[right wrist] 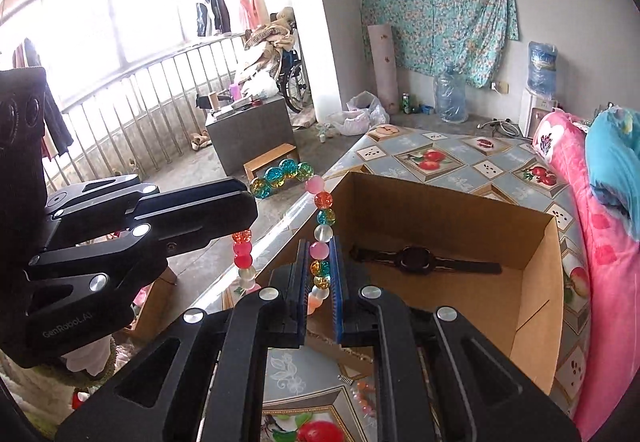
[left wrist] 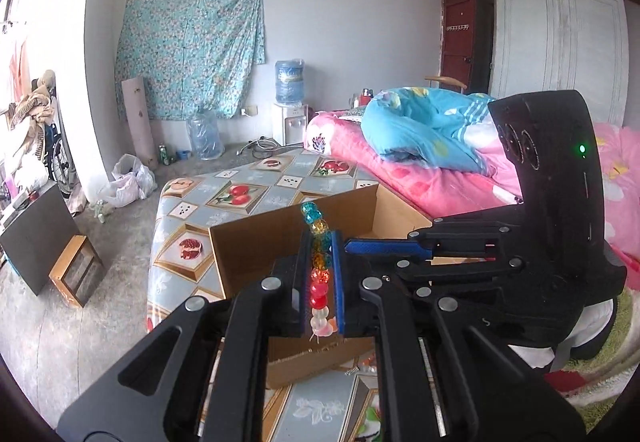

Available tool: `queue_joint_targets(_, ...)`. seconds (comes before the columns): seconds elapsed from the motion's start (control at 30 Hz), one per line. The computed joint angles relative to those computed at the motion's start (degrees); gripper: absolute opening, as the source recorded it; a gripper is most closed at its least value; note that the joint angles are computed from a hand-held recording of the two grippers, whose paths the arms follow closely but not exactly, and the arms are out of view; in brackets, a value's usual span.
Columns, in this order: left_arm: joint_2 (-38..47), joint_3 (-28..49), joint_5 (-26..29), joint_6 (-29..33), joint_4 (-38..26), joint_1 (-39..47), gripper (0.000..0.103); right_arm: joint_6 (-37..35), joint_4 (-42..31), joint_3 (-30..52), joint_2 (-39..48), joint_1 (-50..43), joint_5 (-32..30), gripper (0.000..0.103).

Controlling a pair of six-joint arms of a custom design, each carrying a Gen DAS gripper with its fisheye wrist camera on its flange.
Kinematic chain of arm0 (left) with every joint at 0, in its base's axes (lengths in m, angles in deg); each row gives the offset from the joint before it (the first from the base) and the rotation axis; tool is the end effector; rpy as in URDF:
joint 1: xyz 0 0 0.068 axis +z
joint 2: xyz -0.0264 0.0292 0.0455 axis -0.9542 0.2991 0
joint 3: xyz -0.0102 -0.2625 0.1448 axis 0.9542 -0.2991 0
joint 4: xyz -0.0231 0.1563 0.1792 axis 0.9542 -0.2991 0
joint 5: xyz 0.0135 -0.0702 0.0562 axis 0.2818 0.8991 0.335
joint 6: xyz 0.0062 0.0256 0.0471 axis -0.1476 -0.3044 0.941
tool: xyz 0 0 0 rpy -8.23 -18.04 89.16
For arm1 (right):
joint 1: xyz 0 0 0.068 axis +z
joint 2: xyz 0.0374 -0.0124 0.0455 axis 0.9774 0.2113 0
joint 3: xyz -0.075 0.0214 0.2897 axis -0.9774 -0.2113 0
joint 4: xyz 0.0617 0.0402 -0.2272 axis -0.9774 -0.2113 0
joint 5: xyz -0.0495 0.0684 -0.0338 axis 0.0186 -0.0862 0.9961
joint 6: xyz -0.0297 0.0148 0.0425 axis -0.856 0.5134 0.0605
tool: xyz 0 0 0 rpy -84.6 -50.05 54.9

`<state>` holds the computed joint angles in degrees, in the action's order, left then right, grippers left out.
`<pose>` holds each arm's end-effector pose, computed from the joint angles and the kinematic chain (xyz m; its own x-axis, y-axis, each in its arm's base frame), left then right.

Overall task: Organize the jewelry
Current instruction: 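Lift the bead bracelet into the box and open both grippers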

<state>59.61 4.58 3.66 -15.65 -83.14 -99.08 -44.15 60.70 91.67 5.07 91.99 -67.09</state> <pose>0.3052 -0.1526 0.3391 -0.4276 0.2150 -0.8780 0.4577 0.8891 -0.0052 0.3064 0.0903 0.2999 -0.5881 -0.1595 -0.7929 -0.5030 0.8398 0.2042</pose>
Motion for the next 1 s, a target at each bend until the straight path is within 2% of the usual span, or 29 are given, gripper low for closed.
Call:
queue_joint_targets(0.2, 11.8, 12.1, 4.6, -0.2, -6.4, 4.3, 0.009, -1.5, -10.2, 15.6, 14.1, -1.9, -2.7, 0.01)
queue_joint_targets(0.4, 21.3, 18.5, 6.4, -0.8, -12.8, 7.2, 0.009, -2.9, -24.1, 30.8, 28.9, -2.7, -7.6, 0.01)
queue_joint_targets(0.6, 27.0, 21.7, 5.4, 0.5, -16.9, 7.7, 0.009, -4.0, -39.6, 46.8, 42.2, -2.6, -9.0, 0.01)
queue_joint_targets(0.7, 28.7, 23.1, 1.9, 2.6, -18.0, 6.6, 0.009, -3.2, -47.4, 55.7, 48.2, -2.4, -8.3, 0.01)
queue_joint_targets(0.83, 29.5, 23.5, -0.2, 3.8, -17.5, 6.1, 0.018, -1.1, -48.7, 59.0, 51.0, -2.9, -8.3, 0.01)
queue_joint_targets(1.0, 28.8, 22.2, -0.1, 2.6, -15.8, 6.9, 0.018, 0.2, -45.2, 55.8, 49.7, -3.7, -9.3, 0.01)
